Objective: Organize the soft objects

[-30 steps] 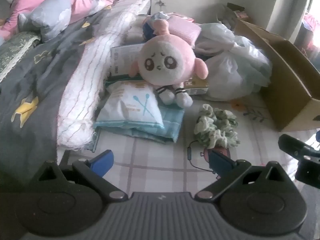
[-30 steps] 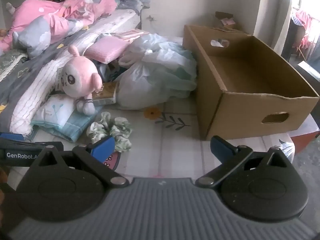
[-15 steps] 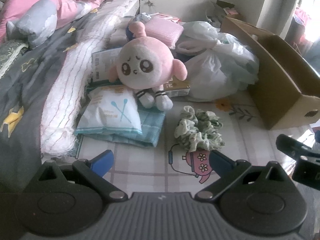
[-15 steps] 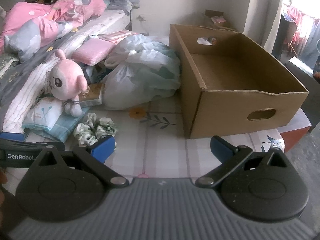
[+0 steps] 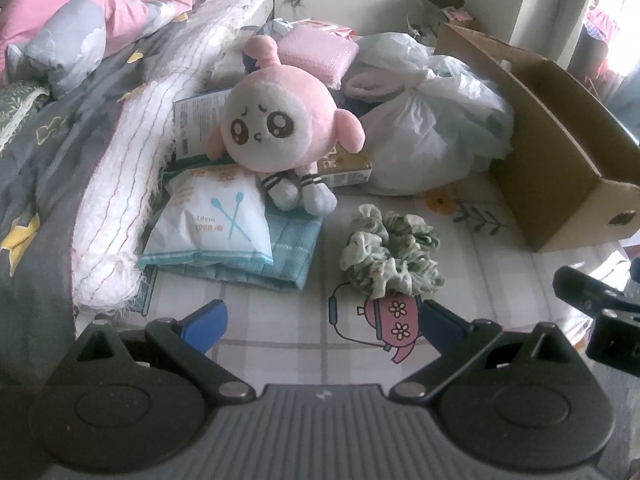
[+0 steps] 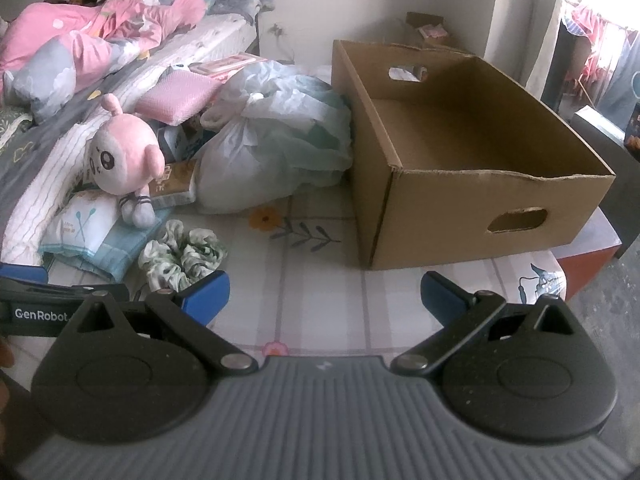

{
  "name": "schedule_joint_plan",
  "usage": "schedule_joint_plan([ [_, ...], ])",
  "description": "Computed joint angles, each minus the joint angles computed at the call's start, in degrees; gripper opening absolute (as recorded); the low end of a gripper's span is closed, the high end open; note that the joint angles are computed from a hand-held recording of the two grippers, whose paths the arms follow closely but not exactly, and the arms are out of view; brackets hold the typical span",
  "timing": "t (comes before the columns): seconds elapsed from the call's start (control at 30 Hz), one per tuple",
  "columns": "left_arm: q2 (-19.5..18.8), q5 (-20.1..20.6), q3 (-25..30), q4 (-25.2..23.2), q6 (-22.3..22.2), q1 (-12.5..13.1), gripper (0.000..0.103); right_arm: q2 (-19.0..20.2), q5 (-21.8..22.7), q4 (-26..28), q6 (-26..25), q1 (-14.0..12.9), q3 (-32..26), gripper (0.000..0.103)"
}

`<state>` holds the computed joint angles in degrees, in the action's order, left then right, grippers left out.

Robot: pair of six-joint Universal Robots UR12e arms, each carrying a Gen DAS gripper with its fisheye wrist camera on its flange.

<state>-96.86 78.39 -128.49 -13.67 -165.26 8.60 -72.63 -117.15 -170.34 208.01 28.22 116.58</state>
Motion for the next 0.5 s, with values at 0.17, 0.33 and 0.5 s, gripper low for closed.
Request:
schedule_joint_plan([
  [0.17,0.0,-0.1,0.0,-0.1,0.1,0.0,0.102,0.0,0.0,0.0,0.0,0.0,0.0,0.102],
  [0.33,0.0,-0.4,-0.1,-0.1,0.2,0.3,0.102,0.1,-0.1,0.2,-0.1,0.0,-0.1,0.102],
  [0.5,0.0,-0.3,-0.1,0.0,0.2,0.3,0.102,0.0,0.0,0.2,-0.1,0.0,-0.1,0.102],
])
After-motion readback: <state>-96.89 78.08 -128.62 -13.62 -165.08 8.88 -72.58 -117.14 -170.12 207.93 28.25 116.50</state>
